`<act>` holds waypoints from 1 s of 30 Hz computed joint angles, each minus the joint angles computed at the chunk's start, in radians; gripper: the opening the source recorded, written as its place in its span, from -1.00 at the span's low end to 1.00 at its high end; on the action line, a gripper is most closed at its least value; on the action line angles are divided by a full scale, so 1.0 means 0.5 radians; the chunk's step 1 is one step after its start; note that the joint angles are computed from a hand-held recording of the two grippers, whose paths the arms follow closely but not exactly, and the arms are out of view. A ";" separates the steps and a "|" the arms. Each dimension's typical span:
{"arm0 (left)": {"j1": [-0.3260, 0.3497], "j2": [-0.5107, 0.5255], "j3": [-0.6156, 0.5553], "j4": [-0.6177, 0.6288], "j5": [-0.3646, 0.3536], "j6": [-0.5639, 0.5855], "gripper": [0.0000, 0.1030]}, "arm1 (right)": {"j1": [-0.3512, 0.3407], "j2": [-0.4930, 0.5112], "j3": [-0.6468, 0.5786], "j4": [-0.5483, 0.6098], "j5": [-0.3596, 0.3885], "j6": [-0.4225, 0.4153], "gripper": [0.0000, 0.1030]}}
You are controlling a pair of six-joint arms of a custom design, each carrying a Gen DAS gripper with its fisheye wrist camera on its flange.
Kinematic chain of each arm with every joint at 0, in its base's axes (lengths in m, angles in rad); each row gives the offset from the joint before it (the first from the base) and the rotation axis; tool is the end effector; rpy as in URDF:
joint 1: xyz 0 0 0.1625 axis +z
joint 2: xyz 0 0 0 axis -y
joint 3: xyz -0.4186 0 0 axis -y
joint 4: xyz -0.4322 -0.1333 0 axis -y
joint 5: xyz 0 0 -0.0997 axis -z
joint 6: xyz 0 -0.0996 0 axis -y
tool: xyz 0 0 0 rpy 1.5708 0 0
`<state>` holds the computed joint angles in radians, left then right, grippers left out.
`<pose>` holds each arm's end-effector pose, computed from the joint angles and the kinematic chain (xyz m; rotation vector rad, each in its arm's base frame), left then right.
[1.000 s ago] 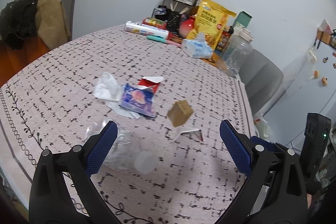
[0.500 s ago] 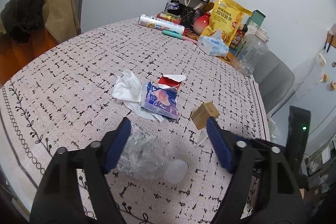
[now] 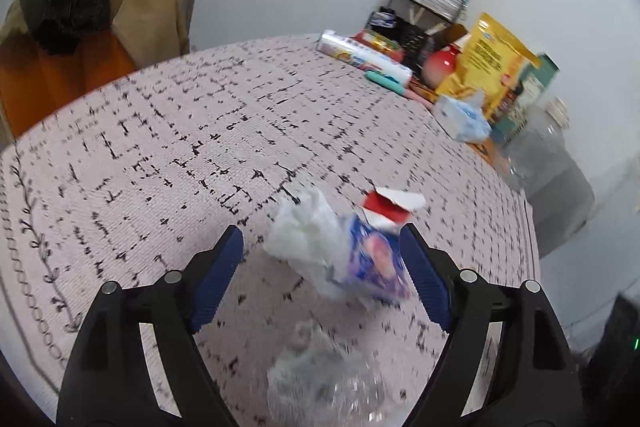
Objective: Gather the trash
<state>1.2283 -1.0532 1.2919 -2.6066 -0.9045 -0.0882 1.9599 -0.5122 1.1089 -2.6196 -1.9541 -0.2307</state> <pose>-0.0693 -0.7745 0.4407 -0.0428 2.4390 -1.1715 0.4122 -0.7523 0.0853 0.7144 -2.6292 0.6658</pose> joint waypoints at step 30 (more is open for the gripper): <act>-0.210 -0.112 0.101 -0.309 0.222 0.058 -0.85 | -0.074 -0.511 0.575 -0.391 -0.008 0.118 -0.94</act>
